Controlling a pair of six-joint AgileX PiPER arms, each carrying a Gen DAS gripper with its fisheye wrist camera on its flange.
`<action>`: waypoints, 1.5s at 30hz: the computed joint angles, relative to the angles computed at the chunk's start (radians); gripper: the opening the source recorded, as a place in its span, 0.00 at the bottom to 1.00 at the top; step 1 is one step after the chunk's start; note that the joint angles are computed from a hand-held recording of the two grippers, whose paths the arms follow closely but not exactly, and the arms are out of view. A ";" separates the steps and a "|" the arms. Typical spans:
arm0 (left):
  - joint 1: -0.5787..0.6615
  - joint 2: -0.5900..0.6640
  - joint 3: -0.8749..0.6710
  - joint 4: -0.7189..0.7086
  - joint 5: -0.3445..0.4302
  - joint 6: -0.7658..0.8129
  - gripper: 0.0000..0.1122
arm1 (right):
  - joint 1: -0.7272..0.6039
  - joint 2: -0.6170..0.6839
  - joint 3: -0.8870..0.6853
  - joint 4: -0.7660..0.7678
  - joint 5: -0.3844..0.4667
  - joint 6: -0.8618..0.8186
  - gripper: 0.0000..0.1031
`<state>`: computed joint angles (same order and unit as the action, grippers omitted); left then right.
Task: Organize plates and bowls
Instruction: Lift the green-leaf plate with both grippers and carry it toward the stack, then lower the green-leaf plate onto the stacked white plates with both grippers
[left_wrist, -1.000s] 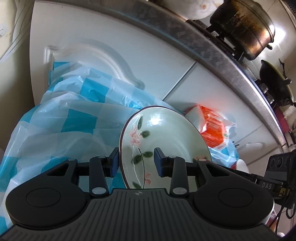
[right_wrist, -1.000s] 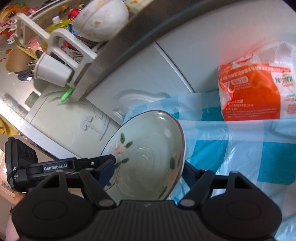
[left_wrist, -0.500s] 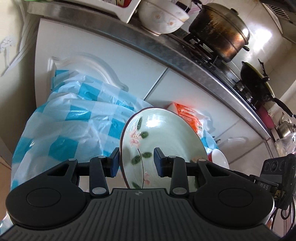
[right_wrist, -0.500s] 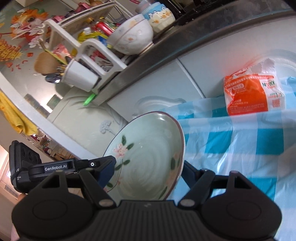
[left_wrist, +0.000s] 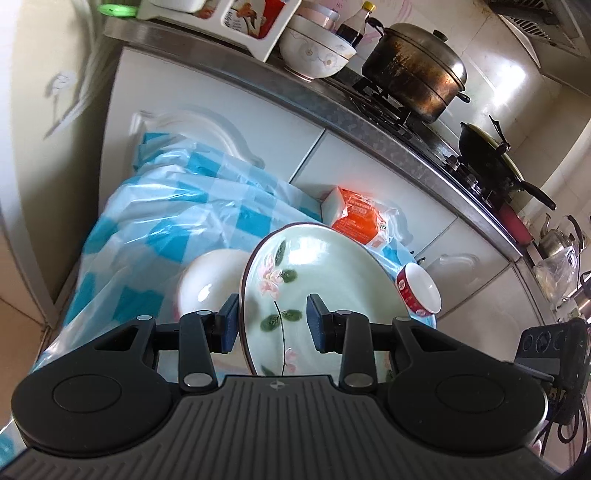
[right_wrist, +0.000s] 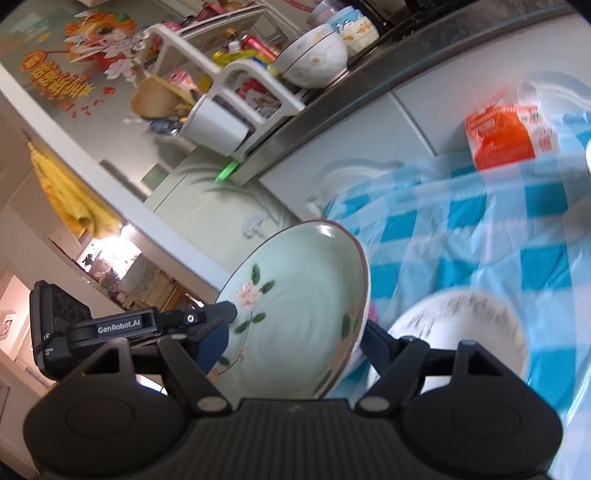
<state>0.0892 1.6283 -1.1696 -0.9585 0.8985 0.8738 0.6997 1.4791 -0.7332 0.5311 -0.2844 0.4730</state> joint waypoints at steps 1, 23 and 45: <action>0.018 -0.013 0.019 -0.008 0.008 0.015 0.35 | 0.034 0.000 0.006 0.073 -0.021 -0.059 0.75; 0.329 -0.172 0.452 -0.217 -0.017 0.459 0.35 | 0.445 0.204 -0.063 0.559 -0.313 -0.312 0.76; 0.385 -0.158 0.554 -0.278 -0.063 0.599 0.35 | 0.523 0.301 -0.212 0.959 -0.332 -0.821 0.76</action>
